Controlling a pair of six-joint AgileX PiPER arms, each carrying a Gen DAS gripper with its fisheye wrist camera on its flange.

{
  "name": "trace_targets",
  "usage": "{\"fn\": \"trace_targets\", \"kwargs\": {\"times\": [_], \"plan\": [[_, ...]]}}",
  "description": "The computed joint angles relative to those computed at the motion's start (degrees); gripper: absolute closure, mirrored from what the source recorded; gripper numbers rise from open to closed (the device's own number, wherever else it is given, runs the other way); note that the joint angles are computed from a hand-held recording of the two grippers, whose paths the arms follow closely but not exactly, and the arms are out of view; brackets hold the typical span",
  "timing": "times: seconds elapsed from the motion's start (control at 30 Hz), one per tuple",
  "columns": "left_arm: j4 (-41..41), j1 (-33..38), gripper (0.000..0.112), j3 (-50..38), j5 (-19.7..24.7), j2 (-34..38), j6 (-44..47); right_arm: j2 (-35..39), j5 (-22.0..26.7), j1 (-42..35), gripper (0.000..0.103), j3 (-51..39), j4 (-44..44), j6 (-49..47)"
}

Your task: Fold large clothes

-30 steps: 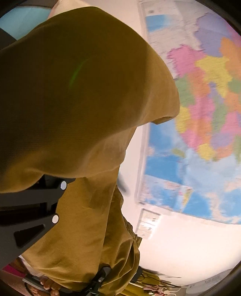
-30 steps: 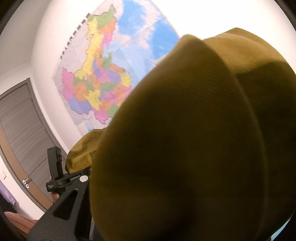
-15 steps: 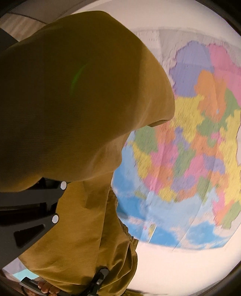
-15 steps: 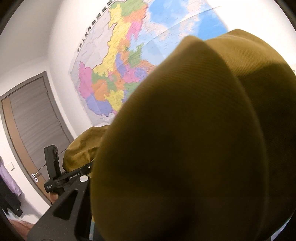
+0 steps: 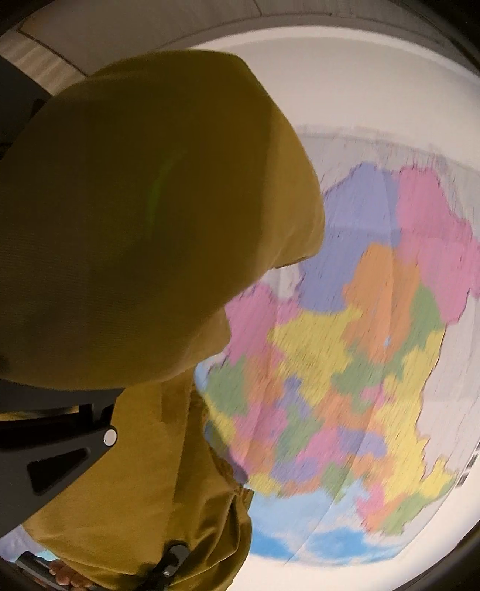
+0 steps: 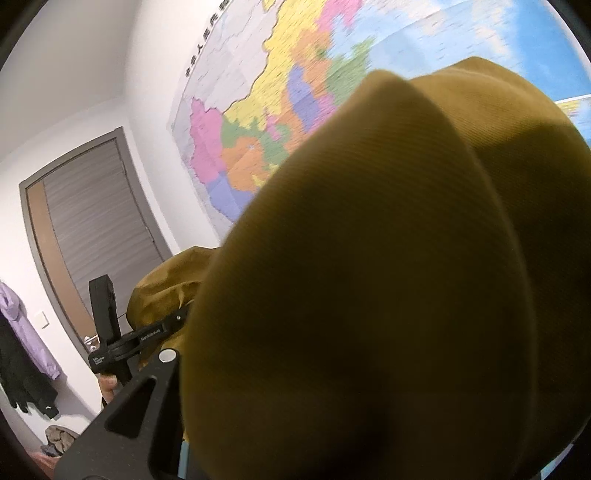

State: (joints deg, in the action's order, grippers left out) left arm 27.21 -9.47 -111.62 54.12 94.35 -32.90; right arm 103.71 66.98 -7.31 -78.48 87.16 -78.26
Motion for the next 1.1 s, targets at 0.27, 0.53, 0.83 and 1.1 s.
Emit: {"fn": "trace_targets", "kwargs": {"times": [0.27,0.53,0.83,1.1], "plan": [[-1.62,9.52,0.085,-2.34,-1.31,2.97,1.6,4.36,-1.56,6.0,0.081,1.37,2.29,-5.22],[-6.48,18.97,0.085,-5.86,-3.4,10.42,5.57,10.95,-7.04,13.49,0.081,2.6,6.14,-13.82],[-5.65,24.02,0.071,6.98,-8.88,18.76,-1.03,27.8,-7.19,11.4,0.051,-2.23,-6.0,-6.81],[-13.81,27.85,0.051,10.54,-8.31,15.68,4.64,26.24,1.75,-2.53,0.028,-3.37,-16.9,-8.75]]}}
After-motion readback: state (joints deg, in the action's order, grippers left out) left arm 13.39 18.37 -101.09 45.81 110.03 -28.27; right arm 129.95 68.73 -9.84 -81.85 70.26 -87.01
